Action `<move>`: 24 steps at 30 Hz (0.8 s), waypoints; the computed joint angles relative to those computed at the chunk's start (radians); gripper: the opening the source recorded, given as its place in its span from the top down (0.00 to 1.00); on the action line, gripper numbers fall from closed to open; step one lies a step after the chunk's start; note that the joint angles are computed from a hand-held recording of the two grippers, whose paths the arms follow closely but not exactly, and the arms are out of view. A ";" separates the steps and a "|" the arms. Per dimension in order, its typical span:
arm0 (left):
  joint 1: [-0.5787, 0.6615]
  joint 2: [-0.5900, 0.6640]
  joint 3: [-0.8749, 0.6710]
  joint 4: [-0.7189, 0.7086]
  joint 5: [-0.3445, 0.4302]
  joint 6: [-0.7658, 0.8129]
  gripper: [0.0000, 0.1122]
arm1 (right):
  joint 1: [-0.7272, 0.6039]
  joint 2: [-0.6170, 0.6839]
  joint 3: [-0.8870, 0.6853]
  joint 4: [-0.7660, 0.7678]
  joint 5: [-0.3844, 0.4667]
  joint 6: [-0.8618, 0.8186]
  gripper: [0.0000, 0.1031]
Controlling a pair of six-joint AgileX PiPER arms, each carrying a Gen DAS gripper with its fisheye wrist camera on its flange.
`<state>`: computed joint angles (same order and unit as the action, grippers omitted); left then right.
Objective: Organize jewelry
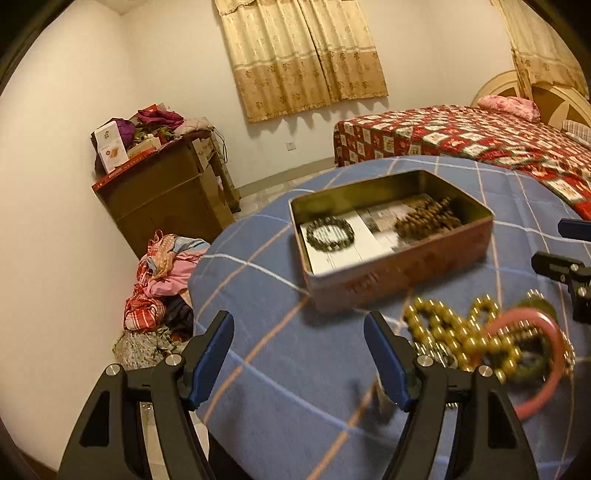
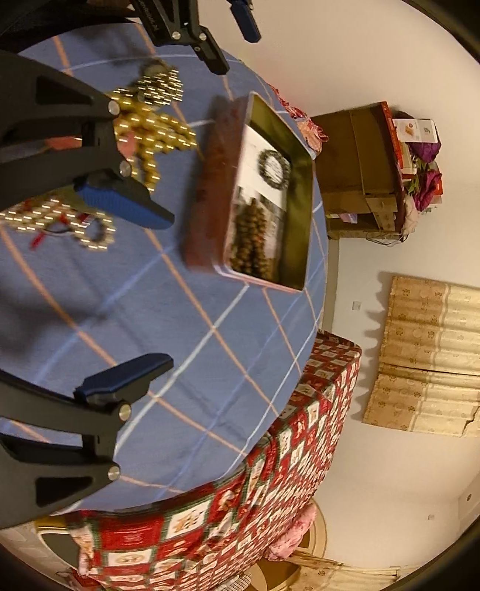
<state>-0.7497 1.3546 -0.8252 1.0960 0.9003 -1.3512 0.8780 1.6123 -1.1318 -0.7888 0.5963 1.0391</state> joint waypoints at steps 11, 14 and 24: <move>-0.074 -0.035 0.038 -0.029 0.039 -0.048 0.35 | 0.045 -0.102 0.149 -0.076 0.028 0.145 0.28; -0.073 -0.053 0.053 -0.045 0.035 -0.052 0.35 | 0.058 -0.109 0.167 -0.099 0.036 0.174 0.28; -0.110 -0.061 0.069 -0.033 0.021 -0.092 0.35 | 0.064 -0.094 0.183 -0.117 0.007 0.201 0.27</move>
<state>-0.8601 1.2934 -0.7564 1.0630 0.9215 -1.4433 0.9424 1.5186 -0.9488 -0.9061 0.6030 1.2406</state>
